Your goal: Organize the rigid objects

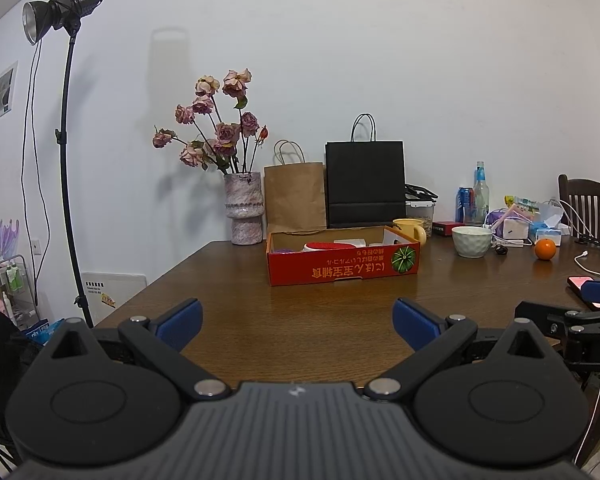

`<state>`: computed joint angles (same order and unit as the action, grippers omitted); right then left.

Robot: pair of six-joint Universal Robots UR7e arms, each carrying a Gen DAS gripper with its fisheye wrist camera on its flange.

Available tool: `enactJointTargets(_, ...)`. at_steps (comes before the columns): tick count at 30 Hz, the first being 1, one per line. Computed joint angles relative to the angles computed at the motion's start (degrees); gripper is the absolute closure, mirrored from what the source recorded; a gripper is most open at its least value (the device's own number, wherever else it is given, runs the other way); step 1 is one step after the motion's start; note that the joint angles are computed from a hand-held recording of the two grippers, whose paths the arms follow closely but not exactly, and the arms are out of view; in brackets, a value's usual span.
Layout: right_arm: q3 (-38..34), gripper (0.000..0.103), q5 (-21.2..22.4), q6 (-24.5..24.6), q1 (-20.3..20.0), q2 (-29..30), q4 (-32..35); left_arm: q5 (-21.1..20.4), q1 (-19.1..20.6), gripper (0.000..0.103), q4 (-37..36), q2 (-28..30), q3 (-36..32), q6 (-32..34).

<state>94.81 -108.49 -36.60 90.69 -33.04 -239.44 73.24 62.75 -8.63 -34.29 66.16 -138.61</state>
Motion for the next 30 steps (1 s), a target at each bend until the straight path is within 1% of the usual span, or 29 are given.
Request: enactJointTargets(30, -0.4, 0.000, -0.2, 0.5, -0.1, 0.4, 0.2, -0.1, 0.1, 0.000, 0.0, 0.1, 0.2, 0.3)
